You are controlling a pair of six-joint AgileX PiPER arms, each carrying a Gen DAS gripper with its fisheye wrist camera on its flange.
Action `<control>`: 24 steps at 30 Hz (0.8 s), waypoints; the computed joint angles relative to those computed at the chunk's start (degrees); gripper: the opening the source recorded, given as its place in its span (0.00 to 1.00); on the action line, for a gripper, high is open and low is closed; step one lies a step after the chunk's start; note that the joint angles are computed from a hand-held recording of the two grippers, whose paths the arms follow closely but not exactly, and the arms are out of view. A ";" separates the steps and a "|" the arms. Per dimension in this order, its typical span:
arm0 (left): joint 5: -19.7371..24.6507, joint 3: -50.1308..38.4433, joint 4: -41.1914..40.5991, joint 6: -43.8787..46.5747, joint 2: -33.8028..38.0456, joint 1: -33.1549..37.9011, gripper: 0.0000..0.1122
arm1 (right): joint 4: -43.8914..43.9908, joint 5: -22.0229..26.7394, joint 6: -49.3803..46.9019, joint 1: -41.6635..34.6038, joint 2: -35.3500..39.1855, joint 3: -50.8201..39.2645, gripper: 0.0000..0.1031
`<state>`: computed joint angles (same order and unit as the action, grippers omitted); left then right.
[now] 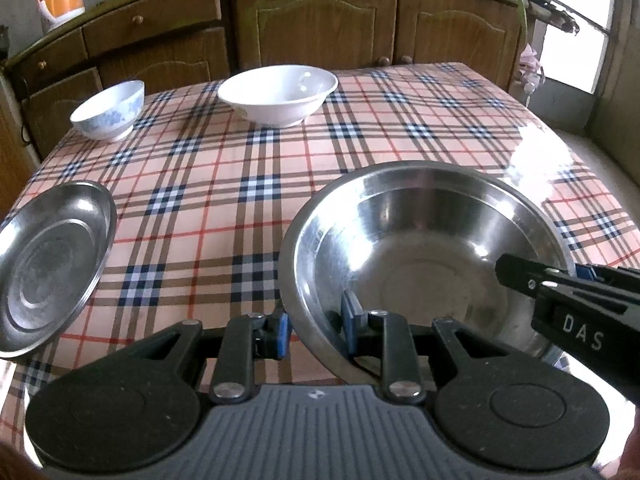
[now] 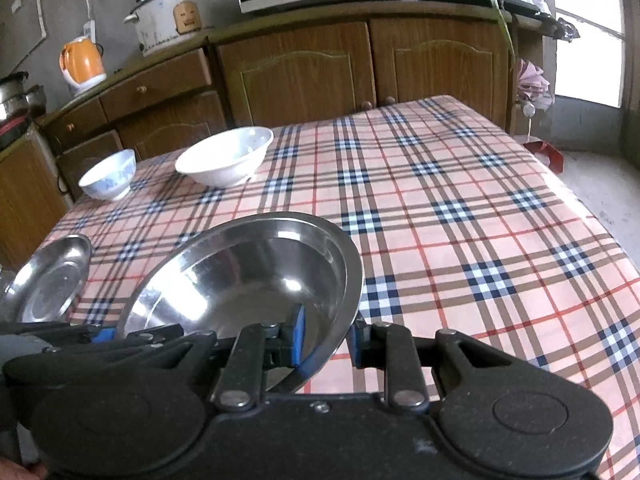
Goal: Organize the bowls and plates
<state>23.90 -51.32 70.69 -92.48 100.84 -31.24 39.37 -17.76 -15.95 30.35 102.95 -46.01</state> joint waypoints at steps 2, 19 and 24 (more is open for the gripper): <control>-0.19 -0.13 -0.52 0.64 0.33 0.36 0.24 | 2.00 0.79 -2.06 0.09 0.74 -0.87 0.28; -0.75 -0.61 -3.07 3.47 1.11 0.88 0.28 | 11.98 0.01 -9.99 0.54 1.61 -1.79 0.36; -0.17 -0.14 -4.74 5.08 -0.40 1.06 0.33 | 10.39 -2.51 -5.94 -0.09 0.15 0.30 0.41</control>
<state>23.73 -51.47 65.96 -87.40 100.45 -30.18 49.76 -20.27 -21.90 30.26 103.10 -45.70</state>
